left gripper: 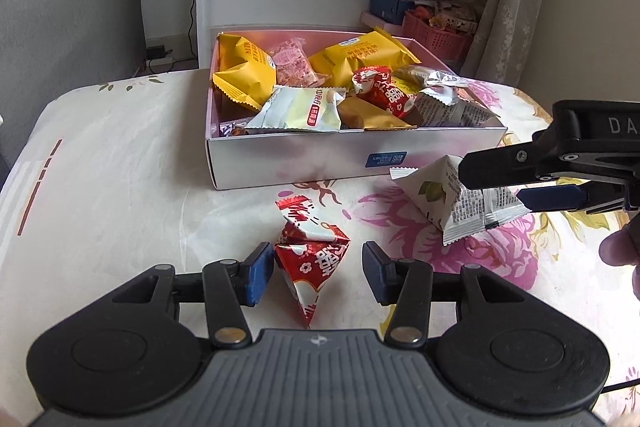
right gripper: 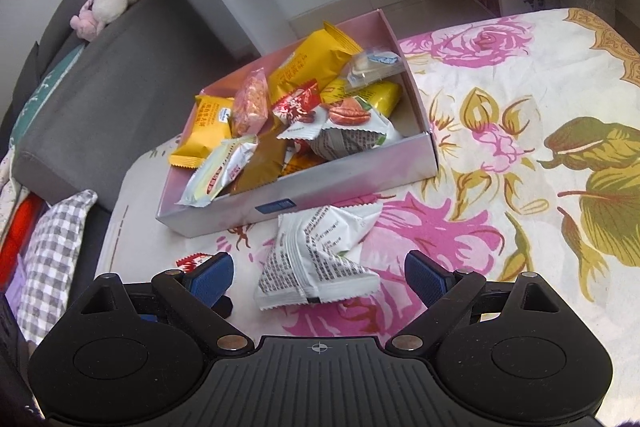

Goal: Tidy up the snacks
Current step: 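Grasp red candy with left tool while right tool grasps white printed packet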

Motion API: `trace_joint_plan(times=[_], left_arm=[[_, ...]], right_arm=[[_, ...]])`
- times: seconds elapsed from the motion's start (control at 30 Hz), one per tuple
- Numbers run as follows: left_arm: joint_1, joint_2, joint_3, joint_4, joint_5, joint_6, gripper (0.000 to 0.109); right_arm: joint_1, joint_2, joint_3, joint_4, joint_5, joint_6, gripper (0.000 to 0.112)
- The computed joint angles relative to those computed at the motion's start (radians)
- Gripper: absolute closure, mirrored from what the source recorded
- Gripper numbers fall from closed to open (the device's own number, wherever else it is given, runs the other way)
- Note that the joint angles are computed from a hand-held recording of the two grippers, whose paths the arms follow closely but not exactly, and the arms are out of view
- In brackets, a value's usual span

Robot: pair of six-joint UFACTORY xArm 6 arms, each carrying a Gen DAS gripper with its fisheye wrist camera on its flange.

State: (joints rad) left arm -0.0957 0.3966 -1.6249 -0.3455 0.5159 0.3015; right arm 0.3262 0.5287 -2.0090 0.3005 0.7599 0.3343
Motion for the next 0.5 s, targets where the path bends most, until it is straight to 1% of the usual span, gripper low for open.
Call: trace_joint_plan(times=[0.17, 0.23, 0.33, 0.4, 0.43, 0.5], left_arm=[[-0.004, 0.012, -0.006, 0.011, -0.014, -0.019, 0.065], [-0.005, 0.015, -0.008, 0.020, -0.014, -0.025, 0.065], [-0.007, 0.025, -0.017, 0.040, -0.012, -0.040, 0.066], [-0.009, 0.027, -0.017, 0.053, -0.016, -0.049, 0.069], [-0.009, 0.026, -0.016, 0.058, -0.018, -0.050, 0.069], [-0.010, 0.025, -0.018, 0.047, -0.012, -0.038, 0.070]], right_arm=[[0.012, 0.053, -0.056, -0.017, -0.007, 0.007, 0.019], [0.015, 0.064, -0.067, -0.030, -0.003, 0.009, 0.022], [0.016, 0.067, -0.061, -0.040, -0.009, 0.007, 0.031], [0.018, 0.068, -0.058, -0.052, -0.009, 0.010, 0.042], [0.019, 0.067, -0.056, -0.059, -0.009, 0.013, 0.046], [0.020, 0.061, -0.043, -0.065, -0.019, 0.015, 0.047]])
